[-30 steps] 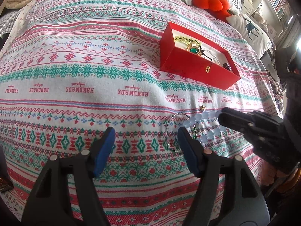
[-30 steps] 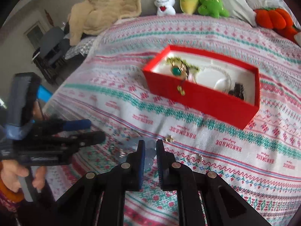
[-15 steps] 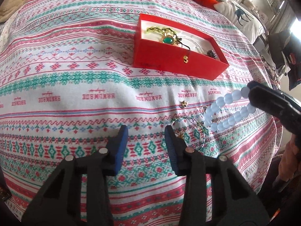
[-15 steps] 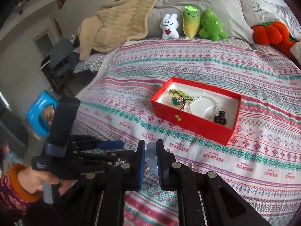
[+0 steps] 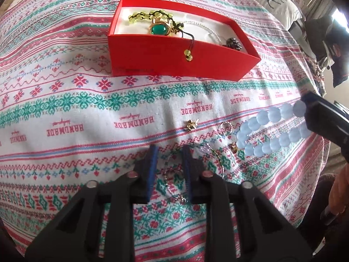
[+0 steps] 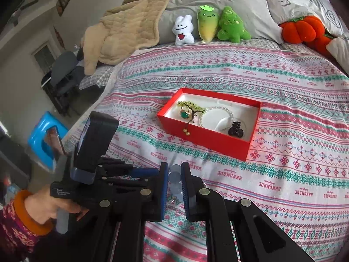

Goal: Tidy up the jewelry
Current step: 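Grasp a small gold earring on the cover with the left gripper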

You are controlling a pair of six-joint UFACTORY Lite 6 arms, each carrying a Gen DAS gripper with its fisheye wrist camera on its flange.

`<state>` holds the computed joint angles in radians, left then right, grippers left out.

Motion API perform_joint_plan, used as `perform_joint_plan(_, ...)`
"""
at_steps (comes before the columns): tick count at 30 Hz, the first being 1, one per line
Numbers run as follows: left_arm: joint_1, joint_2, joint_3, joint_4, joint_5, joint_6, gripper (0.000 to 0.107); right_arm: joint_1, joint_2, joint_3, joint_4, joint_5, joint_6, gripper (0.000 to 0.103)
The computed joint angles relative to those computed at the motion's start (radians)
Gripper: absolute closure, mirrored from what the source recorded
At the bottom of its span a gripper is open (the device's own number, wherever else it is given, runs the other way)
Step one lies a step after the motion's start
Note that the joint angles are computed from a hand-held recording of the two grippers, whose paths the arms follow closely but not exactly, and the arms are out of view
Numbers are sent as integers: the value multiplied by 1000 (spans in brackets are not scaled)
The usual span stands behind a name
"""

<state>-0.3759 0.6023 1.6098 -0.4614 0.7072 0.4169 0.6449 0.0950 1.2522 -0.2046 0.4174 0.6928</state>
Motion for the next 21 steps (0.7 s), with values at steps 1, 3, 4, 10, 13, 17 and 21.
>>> perform_joint_plan(1, -3, 10, 17, 17, 10, -20, 96, -2, -2, -5, 5, 0, -4, 91)
perform_joint_plan(3, -6, 15, 23, 31, 13, -36, 101, -9, -7, -18, 22, 3, -20, 91)
perform_joint_plan(4, -8, 14, 23, 36, 12, -41, 102, -11, -9, -22, 23, 6, -21, 91)
perform_joint_plan(10, -13, -7, 18, 37, 5, -57, 103, -32, -32, -39, 34, 19, -35, 91)
perform_joint_plan(13, -9, -53, -11, 13, -7, -43, 104, -38, -43, -34, 27, 25, -29, 91)
perform_joint_plan(17, -3, -115, -31, -21, -16, -17, 104, -35, -44, -6, 9, 42, -16, 91)
perform_joint_plan(21, -1, -158, -11, -33, -15, -15, 104, -32, -35, 32, -9, 59, 2, 91)
